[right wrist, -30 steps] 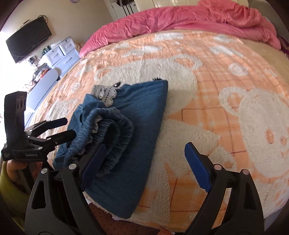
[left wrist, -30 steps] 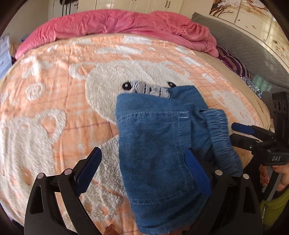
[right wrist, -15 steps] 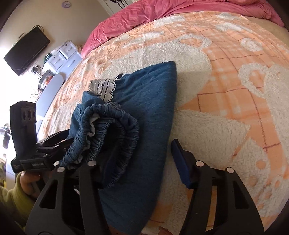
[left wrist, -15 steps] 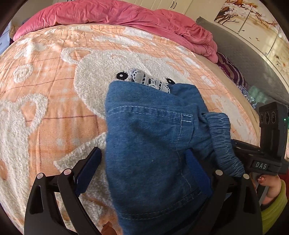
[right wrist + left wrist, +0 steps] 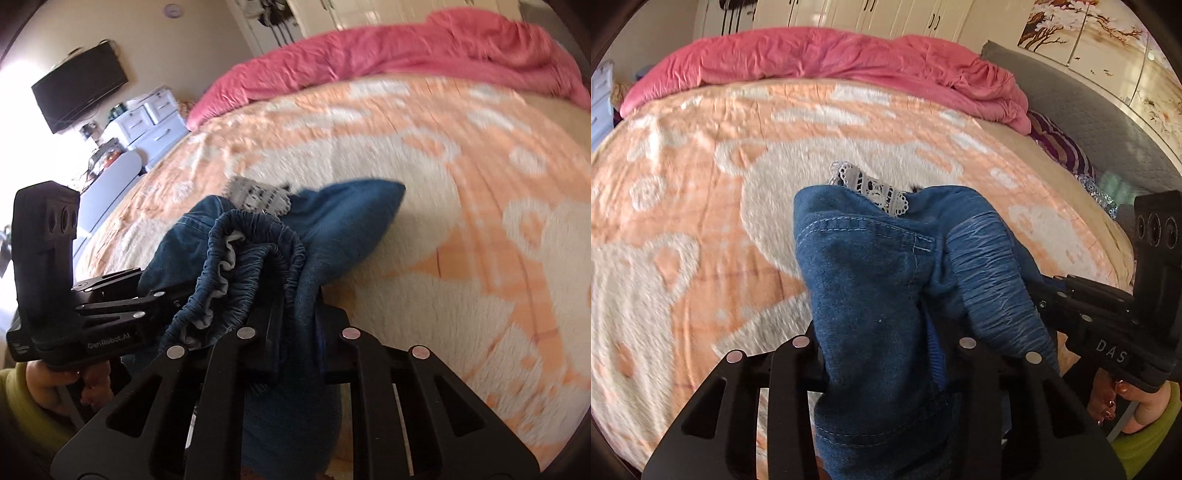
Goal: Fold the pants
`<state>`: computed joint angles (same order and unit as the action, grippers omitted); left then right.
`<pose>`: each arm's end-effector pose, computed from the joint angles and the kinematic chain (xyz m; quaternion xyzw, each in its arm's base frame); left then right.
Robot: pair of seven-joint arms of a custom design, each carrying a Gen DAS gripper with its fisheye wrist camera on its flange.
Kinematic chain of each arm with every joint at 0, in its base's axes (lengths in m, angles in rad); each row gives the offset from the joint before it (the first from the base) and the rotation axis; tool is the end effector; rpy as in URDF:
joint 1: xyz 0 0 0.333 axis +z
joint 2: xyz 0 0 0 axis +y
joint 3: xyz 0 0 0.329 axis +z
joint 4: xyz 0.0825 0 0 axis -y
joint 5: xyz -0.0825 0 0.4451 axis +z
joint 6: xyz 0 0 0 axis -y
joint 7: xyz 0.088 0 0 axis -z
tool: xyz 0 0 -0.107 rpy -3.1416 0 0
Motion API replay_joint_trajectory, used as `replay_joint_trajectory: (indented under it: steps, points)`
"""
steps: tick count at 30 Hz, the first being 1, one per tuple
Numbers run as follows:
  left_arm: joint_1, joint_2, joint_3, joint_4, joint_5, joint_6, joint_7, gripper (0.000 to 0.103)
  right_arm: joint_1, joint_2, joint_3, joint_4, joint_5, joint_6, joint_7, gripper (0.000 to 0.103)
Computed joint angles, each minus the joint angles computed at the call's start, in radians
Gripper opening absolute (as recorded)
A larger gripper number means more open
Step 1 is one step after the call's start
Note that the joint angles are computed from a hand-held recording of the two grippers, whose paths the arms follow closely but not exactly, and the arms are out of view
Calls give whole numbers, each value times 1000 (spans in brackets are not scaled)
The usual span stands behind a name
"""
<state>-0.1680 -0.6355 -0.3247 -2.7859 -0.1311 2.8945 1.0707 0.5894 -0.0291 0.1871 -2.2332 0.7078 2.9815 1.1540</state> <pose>0.3836 -0.1914 0.4411 -0.6957 0.6226 -0.3203 0.1603 0.4655 0.3944 0.4392 -0.7979 0.4525 -0.0561 0.3943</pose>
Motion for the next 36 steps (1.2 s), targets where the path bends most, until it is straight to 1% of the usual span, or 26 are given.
replay_joint_trajectory:
  steps: [3, 4, 9, 13, 15, 18, 20, 23, 25, 26, 28, 29, 30, 31, 32, 33, 34, 35, 36]
  points:
    - [30, 1, 2, 20, 12, 10, -2, 36, -10, 34, 2, 59, -6, -10, -5, 8]
    - [44, 7, 1, 30, 19, 10, 0, 36, -18, 51, 5, 86, -30, -16, 3, 8]
    - [115, 75, 2, 97, 53, 21, 5, 37, -61, 151, 30, 222, -196, -39, 107, 8]
    - [189, 143, -23, 158, 105, 32, -10, 37, -83, 238, 40, 331, -322, -59, 190, 8]
    - [209, 172, -28, 180, 127, 39, -19, 37, -95, 273, 48, 373, -367, -73, 222, 8]
    - [229, 221, -23, 208, 151, 48, -31, 37, -112, 323, 60, 428, -431, -96, 270, 8]
    - [239, 251, -24, 220, 170, 51, -42, 37, -123, 361, 65, 467, -472, -129, 303, 8]
    - [214, 305, 12, 225, 160, 56, -29, 40, -129, 412, 61, 511, -518, -187, 366, 11]
    - [208, 323, 24, 217, 160, 66, -30, 44, -132, 437, 56, 528, -544, -229, 403, 17]
    - [198, 329, 37, 210, 151, 77, -23, 48, -135, 442, 55, 526, -550, -231, 422, 21]
    - [157, 339, 80, 199, 101, 94, 12, 55, -182, 450, 97, 509, -494, -218, 403, 27]
    - [113, 342, 124, 189, 45, 111, 51, 57, -211, 450, 126, 500, -451, -209, 381, 28]
    - [90, 342, 145, 182, 8, 125, 77, 59, -232, 448, 146, 492, -415, -206, 368, 30]
    - [82, 341, 153, 177, -14, 132, 96, 59, -228, 443, 141, 488, -417, -205, 371, 34]
    - [91, 338, 143, 174, -20, 132, 100, 62, -214, 433, 126, 479, -435, -202, 387, 40]
    - [112, 328, 121, 169, -13, 127, 89, 65, -175, 410, 82, 457, -495, -191, 440, 45]
    - [128, 313, 104, 161, -9, 123, 78, 68, -150, 393, 52, 440, -543, -184, 482, 54]
    - [142, 296, 89, 151, -3, 116, 65, 73, -138, 371, 36, 417, -578, -176, 512, 56]
    - [149, 273, 80, 136, -2, 114, 55, 74, -137, 356, 32, 399, -596, -170, 528, 56]
